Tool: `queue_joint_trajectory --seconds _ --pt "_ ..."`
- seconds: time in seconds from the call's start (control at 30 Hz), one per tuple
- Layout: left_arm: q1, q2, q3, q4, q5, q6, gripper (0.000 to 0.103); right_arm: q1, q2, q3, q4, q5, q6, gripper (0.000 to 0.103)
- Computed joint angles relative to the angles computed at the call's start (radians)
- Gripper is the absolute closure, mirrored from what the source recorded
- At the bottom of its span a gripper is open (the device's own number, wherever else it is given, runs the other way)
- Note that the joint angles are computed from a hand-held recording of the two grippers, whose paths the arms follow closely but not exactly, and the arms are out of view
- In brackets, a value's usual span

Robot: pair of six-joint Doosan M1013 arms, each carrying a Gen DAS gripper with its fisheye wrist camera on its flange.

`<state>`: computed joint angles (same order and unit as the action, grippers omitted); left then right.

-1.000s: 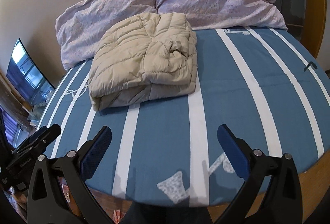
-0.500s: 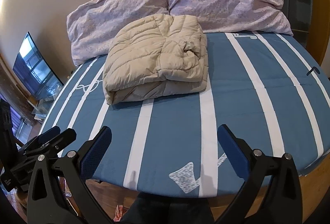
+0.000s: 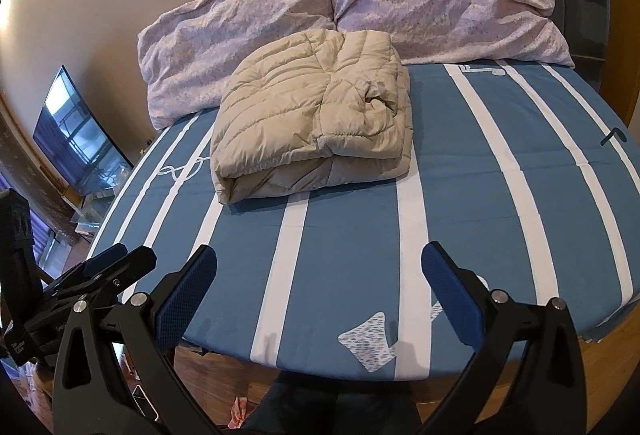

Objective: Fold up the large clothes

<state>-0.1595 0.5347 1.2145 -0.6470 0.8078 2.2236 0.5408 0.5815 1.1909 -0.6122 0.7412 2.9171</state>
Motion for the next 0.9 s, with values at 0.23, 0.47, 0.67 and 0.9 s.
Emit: queue_joint_trajectory --seconds 0.23,0.47,0.67,0.9 --pt "0.001 -0.005 0.0 -0.027 0.006 0.013 0.002 0.0 -0.006 0.006 -0.009 -0.012 0.003 0.001" --pt "0.003 -0.007 0.001 -0.032 0.007 0.016 0.002 -0.001 -0.006 0.006 -0.001 -0.017 0.003 0.001" --pt "0.001 -0.009 0.002 -0.032 0.007 0.014 0.002 0.0 -0.007 0.007 -0.003 -0.018 0.004 0.001" --pt "0.0 -0.004 -0.005 -0.039 0.023 0.014 0.002 -0.001 -0.009 0.008 0.002 -0.024 0.0 0.001"
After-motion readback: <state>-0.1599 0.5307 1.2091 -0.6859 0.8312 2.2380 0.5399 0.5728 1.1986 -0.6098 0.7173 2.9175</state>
